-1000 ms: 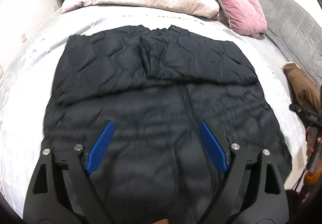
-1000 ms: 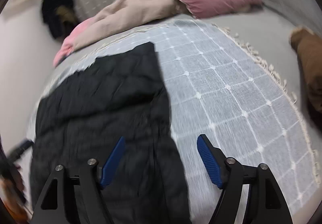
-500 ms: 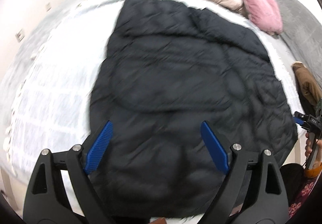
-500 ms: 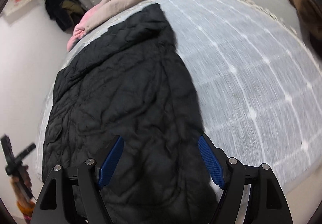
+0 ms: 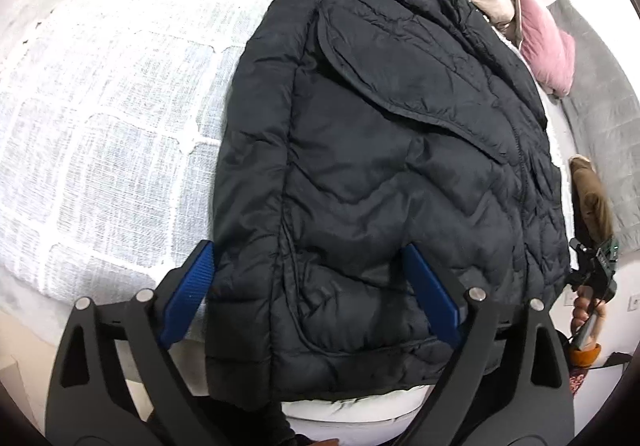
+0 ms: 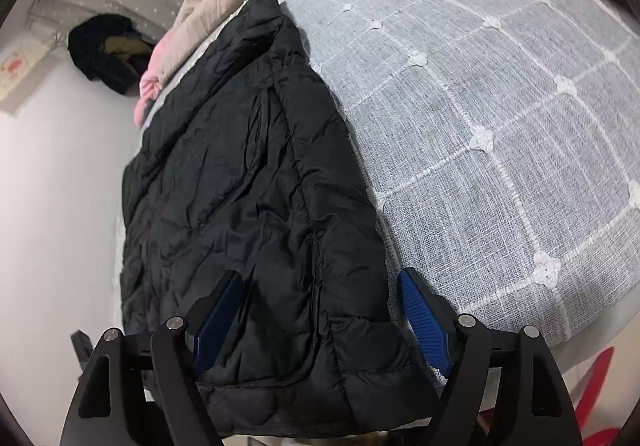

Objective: Fold large clothes

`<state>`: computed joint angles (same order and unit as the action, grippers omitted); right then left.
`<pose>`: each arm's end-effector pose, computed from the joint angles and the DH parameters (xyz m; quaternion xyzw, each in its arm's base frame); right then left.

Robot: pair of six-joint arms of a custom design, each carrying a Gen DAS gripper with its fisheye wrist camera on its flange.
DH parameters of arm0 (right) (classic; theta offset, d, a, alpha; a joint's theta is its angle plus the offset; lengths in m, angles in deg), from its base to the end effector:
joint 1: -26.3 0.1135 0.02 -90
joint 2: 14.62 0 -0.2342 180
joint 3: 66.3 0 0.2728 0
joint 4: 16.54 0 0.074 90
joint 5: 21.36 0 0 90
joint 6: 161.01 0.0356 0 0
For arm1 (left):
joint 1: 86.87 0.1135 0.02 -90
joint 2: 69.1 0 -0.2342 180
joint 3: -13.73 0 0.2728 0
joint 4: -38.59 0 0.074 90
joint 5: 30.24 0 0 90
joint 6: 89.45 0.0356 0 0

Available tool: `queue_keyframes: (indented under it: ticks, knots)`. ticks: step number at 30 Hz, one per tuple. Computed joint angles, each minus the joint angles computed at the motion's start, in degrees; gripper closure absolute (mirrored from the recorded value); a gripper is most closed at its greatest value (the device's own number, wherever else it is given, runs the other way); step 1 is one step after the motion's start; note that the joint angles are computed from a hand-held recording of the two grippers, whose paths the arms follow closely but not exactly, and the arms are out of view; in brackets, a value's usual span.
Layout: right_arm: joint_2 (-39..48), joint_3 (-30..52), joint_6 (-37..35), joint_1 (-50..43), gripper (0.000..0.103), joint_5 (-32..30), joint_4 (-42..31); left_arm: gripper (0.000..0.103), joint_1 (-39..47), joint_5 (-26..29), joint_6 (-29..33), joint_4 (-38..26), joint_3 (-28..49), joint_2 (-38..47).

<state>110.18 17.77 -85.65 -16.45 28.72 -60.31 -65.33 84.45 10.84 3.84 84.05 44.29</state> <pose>0.2873 -0.2344 0.0270 0.2121 0.9147 0.2774 0.2033 0.3168 0.1091 0.0382 -0.0726 0.9689 -0.1760 0.1580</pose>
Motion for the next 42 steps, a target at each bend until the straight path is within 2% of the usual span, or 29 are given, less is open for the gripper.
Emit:
queue_keyframes:
  ticks: [3, 7, 9, 13, 15, 17, 18, 19, 22, 26, 30, 36, 38, 42]
  knots:
    - [2.5, 2.3, -3.1, -0.8, 0.022, -4.3, -4.9, 0.010, 0.1, 2.2, 0.5, -0.2, 0.0, 0.2]
    - [2.1, 1.6, -5.2, -0.4, 0.023, -4.1, -5.4, 0.010, 0.5, 6.4, 1.9, -1.4, 0.6, 1.0]
    - [1.8, 1.1, -5.4, -0.2, 0.029, -3.8, -5.3, 0.012, 1.1, 8.1, 2.6, -2.6, 1.3, 1.5]
    - [2.1, 0.7, -4.9, -0.6, 0.043, -4.3, -5.5, 0.029, 2.1, 9.9, 5.5, -5.5, 2.5, 2.5]
    - [2.8, 0.8, -5.6, -0.8, 0.057, -5.3, -6.9, 0.038, 2.1, 10.1, 7.1, -6.5, 2.8, 2.6]
    - [3.0, 0.7, -6.2, -0.2, 0.066, -5.1, -7.3, 0.050, 2.0, 9.6, 8.2, -6.7, 1.9, 1.6]
    - [2.3, -0.2, -6.7, 0.4, 0.074, -4.6, -6.9, 0.067, 2.2, 10.2, 8.9, -7.6, 2.2, 1.9]
    - [1.4, -1.3, -6.4, 0.8, 0.080, -4.3, -5.6, 0.077, 2.5, 11.8, 9.5, -9.2, 3.0, 2.7]
    - [-6.1, -9.8, -3.8, 2.0, 0.089, -3.3, 3.4, 0.085, 3.3, 14.0, 8.0, -7.0, 0.4, -0.1]
    - [-13.0, -17.3, -1.2, 1.7, 0.092, -6.1, 10.4, 0.088, 4.1, 18.0, 7.5, -3.3, -5.4, -8.3]
    - [-19.5, -23.7, -1.0, -0.9, 0.093, -11.4, 14.1, 0.088, 5.5, 23.3, 9.1, -6.9, -7.3, -16.5]
    - [-28.4, -27.8, -4.5, -5.4, 0.094, -18.4, 9.9, 0.089, 7.8, 30.7, 12.2, -12.5, -9.9, -29.7]
    - [-31.5, -27.8, -6.1, -7.6, 0.094, -21.1, 6.4, 0.089, 8.9, 33.6, 14.6, -16.6, -9.9, -33.2]
    - [-38.9, -28.6, -9.0, -12.0, 0.094, -25.3, 0.4, 0.089, 12.0, 39.0, 21.8, -27.7, -6.0, -34.4]
